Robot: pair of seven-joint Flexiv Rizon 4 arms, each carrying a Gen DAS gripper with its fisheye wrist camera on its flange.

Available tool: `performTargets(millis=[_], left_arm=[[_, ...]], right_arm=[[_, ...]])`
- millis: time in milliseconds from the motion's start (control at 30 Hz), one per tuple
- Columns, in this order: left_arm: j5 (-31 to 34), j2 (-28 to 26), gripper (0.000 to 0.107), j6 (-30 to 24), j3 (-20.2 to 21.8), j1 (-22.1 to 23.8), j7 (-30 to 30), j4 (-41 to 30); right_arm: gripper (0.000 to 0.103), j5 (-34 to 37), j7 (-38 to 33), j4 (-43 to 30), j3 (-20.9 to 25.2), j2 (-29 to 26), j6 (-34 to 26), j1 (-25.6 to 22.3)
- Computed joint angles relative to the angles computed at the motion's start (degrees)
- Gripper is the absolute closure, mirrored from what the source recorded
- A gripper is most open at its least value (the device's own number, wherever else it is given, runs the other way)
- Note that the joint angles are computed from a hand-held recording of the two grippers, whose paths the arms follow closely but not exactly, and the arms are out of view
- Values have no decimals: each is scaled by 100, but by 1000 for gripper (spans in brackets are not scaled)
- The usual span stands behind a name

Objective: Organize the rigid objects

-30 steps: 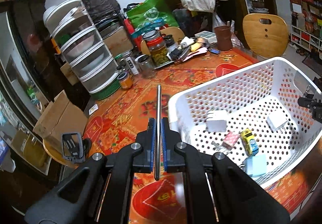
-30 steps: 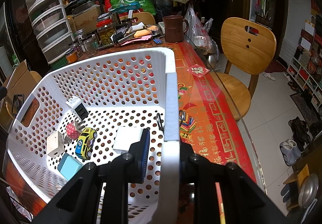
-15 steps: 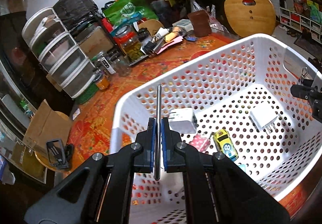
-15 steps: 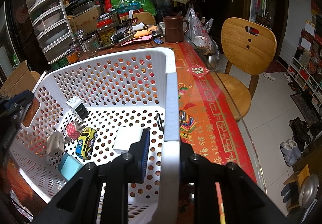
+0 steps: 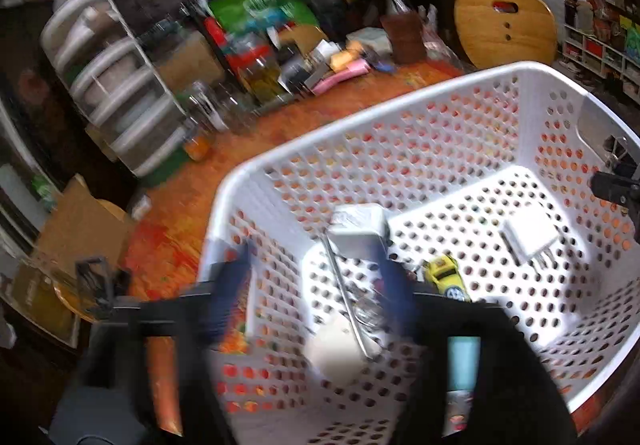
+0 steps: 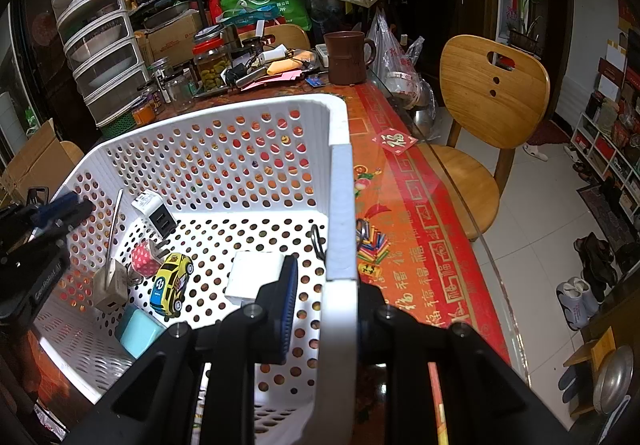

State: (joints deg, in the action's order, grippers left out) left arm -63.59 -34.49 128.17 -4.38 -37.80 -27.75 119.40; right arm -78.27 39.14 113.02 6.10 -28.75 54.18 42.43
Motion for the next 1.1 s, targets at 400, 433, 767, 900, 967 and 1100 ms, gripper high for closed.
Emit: performTargets(millis=[400, 433, 767, 900, 967, 1100], left_arm=[[1373, 325, 4, 283, -1, 408, -1212, 653], [1522, 403, 4, 250, 6, 474, -1378, 752], [4238, 1353, 4, 307, -38, 1926, -3974, 1920], [4971, 1855, 4, 603, 117, 2320, -4795, 2458], [5797, 2216, 4, 709, 128, 2808, -5448, 2762], [7144, 3066, 4, 362, 322, 3463, -6398, 3182]], right_arm=[[82, 69, -24, -13, 10, -10, -100, 34], [82, 107, -9, -18, 12, -10, -182, 64], [78, -363, 776, 365, 88, 563, -674, 267], [1, -916, 1185, 570, 476, 979, -1695, 525], [0, -815, 1004, 510, 699, 1031, -2396, 781], [0, -218, 379, 106, 993, 891, -3442, 1325]])
